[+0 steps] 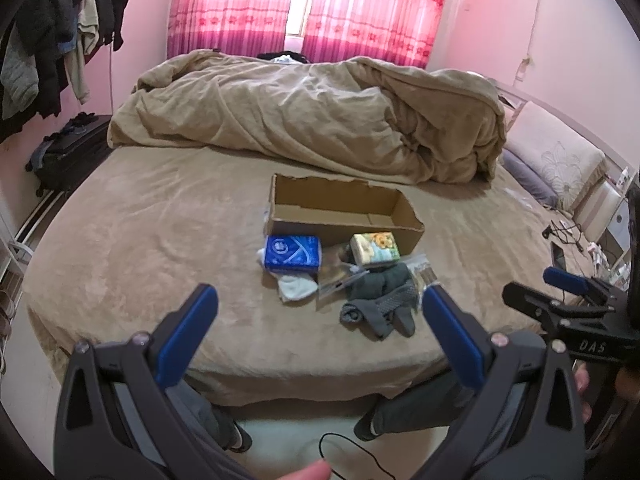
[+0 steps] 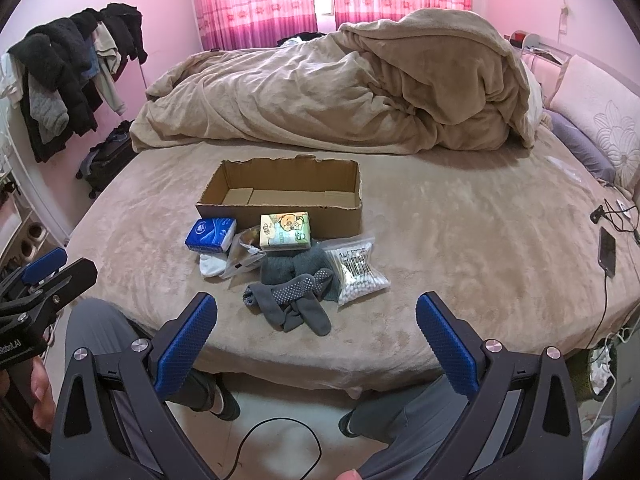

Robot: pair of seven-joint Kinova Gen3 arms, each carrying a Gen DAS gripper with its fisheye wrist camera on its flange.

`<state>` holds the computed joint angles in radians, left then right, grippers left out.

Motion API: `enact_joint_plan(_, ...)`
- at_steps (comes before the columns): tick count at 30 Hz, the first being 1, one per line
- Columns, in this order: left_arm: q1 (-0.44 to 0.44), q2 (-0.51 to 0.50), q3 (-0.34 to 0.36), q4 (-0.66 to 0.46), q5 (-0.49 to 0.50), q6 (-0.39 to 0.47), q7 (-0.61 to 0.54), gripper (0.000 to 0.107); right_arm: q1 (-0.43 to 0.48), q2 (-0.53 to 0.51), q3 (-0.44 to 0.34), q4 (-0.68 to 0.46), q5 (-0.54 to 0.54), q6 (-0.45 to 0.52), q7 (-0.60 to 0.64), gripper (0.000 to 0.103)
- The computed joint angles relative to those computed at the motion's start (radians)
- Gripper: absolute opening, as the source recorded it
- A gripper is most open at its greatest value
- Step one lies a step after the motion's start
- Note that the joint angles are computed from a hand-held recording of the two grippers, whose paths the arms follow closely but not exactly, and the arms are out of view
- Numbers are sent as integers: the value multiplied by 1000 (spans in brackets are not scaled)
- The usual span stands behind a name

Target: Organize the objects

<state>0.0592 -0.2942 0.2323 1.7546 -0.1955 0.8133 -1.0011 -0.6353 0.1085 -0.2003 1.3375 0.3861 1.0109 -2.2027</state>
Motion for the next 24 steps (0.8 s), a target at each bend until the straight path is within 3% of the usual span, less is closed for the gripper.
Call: enact_joint_plan(24,0,5,2,-8,-4,14,8,103,1,2,2,-1,-9,-1,4,101)
